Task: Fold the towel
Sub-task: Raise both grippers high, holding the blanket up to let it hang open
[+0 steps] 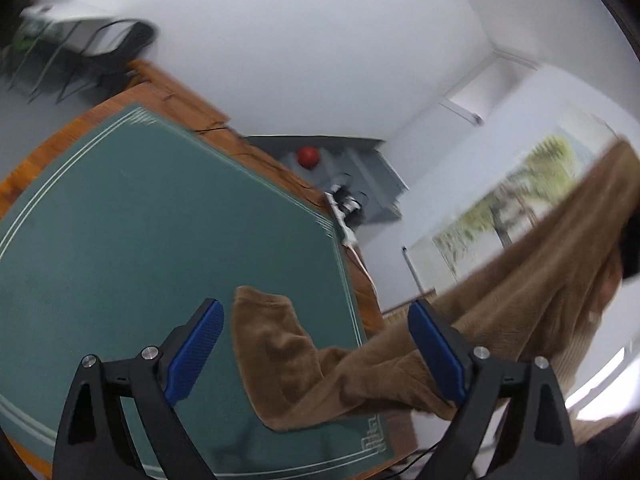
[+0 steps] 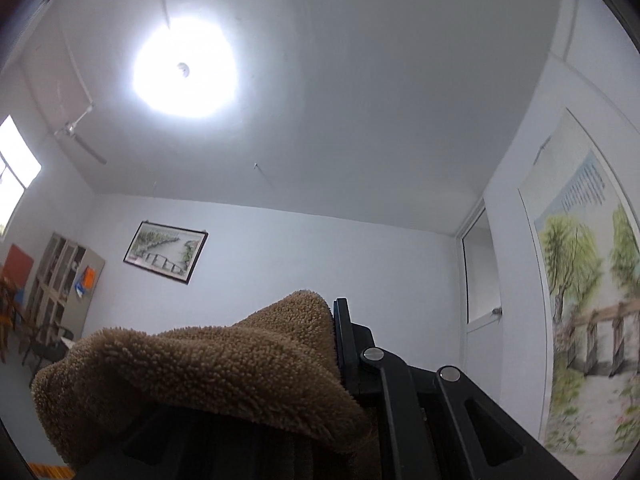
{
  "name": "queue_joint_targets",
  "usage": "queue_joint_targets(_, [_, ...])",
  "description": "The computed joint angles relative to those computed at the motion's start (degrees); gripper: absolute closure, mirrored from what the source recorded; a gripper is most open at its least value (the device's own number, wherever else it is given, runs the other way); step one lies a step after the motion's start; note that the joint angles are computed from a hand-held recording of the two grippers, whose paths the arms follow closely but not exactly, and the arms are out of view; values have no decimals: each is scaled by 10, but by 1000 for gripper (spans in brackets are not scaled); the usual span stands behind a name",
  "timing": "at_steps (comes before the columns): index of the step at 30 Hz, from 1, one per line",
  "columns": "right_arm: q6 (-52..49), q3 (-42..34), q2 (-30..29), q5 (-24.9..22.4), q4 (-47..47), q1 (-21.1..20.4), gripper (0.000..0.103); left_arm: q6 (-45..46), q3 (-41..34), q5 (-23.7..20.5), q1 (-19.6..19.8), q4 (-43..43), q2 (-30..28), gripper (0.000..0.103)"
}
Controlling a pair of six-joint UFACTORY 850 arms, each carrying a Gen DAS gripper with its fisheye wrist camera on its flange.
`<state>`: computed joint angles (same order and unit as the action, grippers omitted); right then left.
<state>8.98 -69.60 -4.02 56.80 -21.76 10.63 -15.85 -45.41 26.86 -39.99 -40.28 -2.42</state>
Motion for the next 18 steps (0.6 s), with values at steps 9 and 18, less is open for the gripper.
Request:
queue_joint_targets(9, [13, -26, -9, -78, -5, -1, 93, 154, -69, -5, -59, 120, -30, 1])
queue_joint_targets(18, [49, -29, -4, -113, -27, -3, 93, 25, -153, -91, -55, 248, -117, 1])
